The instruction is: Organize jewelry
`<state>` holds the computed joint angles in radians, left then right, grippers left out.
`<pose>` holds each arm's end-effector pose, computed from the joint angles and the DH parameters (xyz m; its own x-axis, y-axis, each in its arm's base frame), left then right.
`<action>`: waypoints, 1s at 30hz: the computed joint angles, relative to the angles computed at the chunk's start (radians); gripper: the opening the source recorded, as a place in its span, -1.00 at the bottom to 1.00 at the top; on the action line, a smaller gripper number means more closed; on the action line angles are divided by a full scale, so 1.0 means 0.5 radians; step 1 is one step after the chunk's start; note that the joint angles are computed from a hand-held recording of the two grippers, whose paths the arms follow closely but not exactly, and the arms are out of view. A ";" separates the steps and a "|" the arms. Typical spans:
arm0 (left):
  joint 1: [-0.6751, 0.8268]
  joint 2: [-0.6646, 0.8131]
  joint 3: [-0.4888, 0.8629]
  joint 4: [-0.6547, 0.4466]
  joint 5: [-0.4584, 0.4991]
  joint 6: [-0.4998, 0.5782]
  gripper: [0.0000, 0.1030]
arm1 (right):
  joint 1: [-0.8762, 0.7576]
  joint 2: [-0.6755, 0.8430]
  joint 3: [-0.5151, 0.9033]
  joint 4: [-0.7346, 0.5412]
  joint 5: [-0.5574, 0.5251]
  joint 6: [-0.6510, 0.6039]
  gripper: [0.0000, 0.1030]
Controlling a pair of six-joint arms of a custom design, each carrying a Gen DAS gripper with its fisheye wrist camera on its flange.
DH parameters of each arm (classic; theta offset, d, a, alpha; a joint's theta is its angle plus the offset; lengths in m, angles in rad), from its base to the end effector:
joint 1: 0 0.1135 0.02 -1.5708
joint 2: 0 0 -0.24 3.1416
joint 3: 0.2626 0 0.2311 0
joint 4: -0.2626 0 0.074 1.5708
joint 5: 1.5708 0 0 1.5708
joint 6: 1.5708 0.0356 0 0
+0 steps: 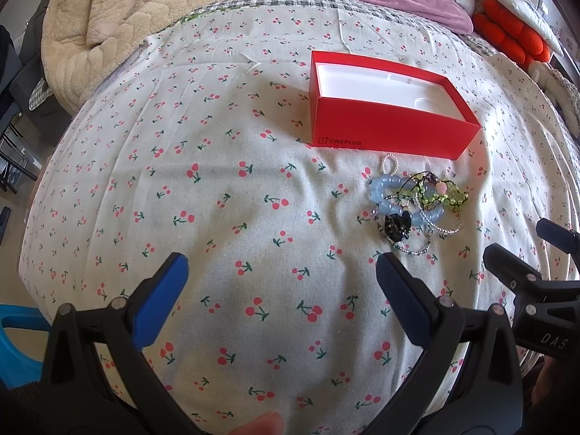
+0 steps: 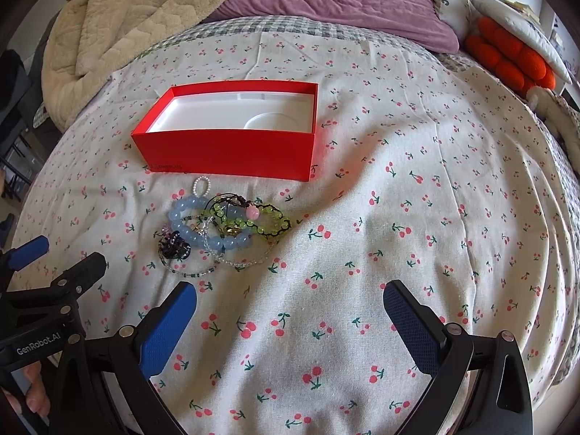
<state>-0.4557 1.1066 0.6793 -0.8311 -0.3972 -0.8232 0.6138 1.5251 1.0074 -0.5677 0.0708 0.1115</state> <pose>0.1617 -0.0639 0.1886 -0.8003 -0.3609 -0.4789 -0.4233 0.9057 0.0249 0.2334 0.1614 0.1981 -0.7795 -0.4134 -0.4706 -0.4637 0.8859 -0.0103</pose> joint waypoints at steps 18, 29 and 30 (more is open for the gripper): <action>0.036 0.006 -0.051 0.151 0.068 0.123 1.00 | -0.049 -0.006 0.038 -0.016 -0.044 -0.038 1.00; 0.049 0.110 -0.129 0.532 0.309 0.434 0.84 | -0.297 0.098 0.208 -0.079 -0.456 -0.193 1.00; 0.052 0.121 -0.139 0.572 0.333 0.459 0.78 | -0.331 0.127 0.220 -0.077 -0.519 -0.198 0.99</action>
